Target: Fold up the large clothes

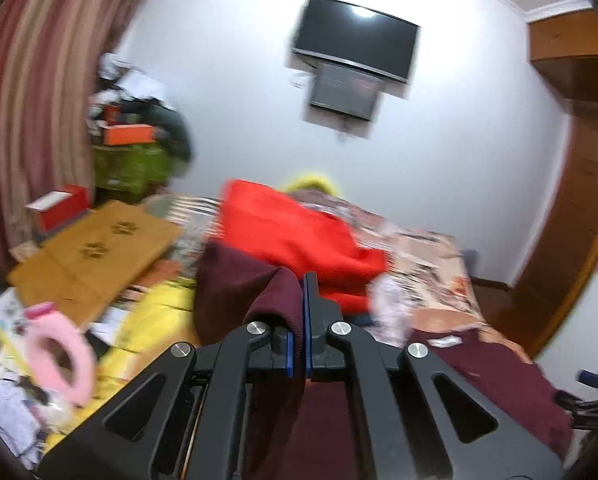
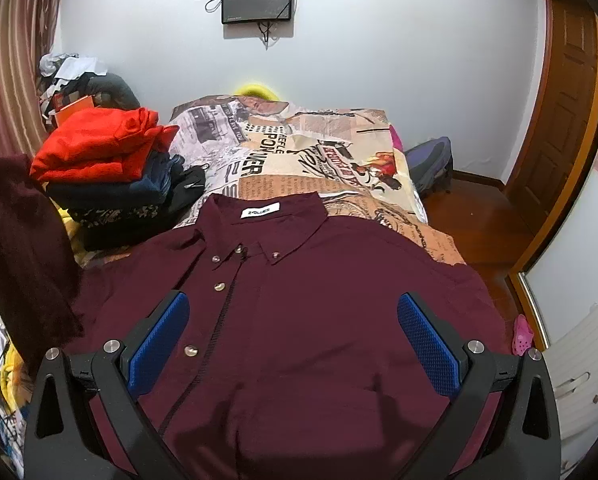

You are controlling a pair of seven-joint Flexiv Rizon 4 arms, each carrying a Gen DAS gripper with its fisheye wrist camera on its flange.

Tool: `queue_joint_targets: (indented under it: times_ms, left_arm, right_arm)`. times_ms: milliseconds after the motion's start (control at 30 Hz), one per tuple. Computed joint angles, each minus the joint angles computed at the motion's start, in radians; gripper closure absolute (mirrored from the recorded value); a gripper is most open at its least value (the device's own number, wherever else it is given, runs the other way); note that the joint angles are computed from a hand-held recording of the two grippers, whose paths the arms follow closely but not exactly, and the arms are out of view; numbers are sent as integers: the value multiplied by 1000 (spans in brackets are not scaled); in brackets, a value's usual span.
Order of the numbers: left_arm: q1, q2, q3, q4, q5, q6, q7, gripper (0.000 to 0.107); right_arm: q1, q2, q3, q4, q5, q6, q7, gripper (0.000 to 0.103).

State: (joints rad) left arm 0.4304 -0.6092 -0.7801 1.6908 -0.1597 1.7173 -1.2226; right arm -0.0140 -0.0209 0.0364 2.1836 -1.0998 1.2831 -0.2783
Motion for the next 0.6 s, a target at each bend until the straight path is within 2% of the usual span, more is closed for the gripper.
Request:
queue_joint_targets:
  times_ms: [100,200,333,467,600]
  left_arm:
    - [-38,-11,-28,-16,-8,-56,26,104]
    - [-99,-18,-25,-28,-29,-95,70,105]
    - [-134,-36,-61,-29,-73,-165,135,105]
    - [-217,-35,-22,-34,-112,-282,176,104]
    - [-320,-17,76,-45,-119,-380,200,104]
  right_arm:
    - [-14,9,-7,13,-18,19,5,0]
    - [-28,11,-11,23,-21,35,-4,0]
    - [-44,14,-15,36,-19,52,-18,0]
    - [-62,16,-20,52,-15,67,-33,0]
    - [-70,19,-19,66,11,65,-59,0]
